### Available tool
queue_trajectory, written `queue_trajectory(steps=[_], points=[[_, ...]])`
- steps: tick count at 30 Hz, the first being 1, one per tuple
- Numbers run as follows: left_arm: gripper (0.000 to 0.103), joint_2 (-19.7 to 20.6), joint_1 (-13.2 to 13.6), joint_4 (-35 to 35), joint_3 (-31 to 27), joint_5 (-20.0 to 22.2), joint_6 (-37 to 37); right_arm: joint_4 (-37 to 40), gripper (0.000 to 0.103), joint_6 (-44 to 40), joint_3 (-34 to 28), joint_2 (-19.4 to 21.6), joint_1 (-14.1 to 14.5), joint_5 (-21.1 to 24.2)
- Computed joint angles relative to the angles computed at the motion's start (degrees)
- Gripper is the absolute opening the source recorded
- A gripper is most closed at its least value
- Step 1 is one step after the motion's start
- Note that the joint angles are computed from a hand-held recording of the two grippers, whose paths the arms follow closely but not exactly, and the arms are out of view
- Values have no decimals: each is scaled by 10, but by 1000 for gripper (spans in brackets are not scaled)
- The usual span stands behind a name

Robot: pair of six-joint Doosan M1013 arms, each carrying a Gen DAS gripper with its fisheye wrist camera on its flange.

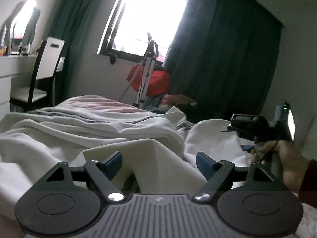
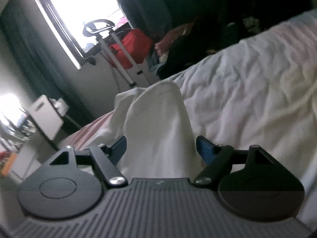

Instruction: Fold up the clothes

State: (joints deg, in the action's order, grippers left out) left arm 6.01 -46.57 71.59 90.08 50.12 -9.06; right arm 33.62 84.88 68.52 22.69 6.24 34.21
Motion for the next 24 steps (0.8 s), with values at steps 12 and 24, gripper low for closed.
queue_trajectory(steps=[12, 24], points=[[83, 8, 23, -35, 7, -40, 2, -234, 5, 205, -69, 21, 14, 4], [83, -8, 3, -3, 13, -38, -29, -333, 6, 399, 54, -78, -105, -152]])
